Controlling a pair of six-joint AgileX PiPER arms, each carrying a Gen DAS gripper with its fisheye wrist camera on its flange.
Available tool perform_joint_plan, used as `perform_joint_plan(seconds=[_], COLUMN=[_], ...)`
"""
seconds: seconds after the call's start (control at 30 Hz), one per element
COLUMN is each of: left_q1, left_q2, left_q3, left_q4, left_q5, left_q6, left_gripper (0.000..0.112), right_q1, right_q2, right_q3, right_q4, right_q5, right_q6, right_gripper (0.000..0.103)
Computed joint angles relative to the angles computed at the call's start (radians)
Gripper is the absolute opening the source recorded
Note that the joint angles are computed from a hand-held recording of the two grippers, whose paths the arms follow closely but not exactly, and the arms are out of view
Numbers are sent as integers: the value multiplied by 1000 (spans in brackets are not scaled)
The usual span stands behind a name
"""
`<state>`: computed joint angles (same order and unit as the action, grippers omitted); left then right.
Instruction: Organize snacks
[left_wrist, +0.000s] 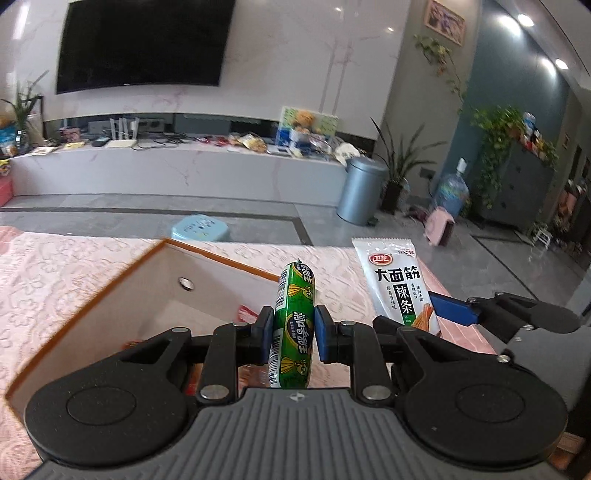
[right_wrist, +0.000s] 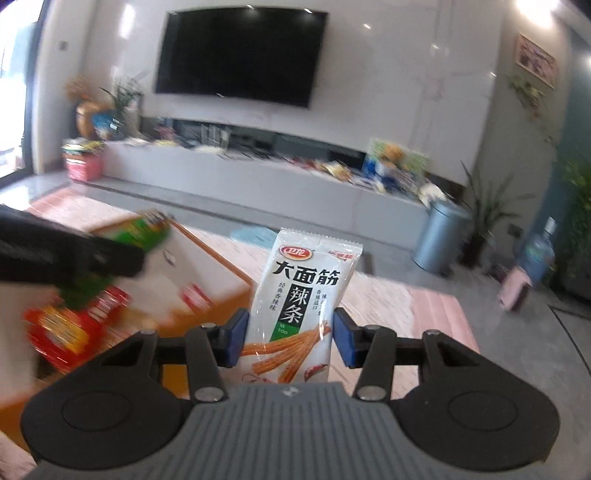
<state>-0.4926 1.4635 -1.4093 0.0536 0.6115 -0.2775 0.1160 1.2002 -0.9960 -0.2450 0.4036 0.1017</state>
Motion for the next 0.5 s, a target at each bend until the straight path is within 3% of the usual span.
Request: perform_joint_plan(seconds=[0.2, 0.5], left_q1=[105, 241], left_q2=[-31, 33], left_q3=[8, -25], left_q4=[-42, -180], left_q5=[9, 67], left_q6=[19, 133], left_gripper=[25, 25], right_q1=[137, 310], right_q2=[43, 204], right_q3=[-122, -264], right_q4=[57, -77], right_q5=[80, 154], right_q6=[-5, 106], right_gripper=[47, 47])
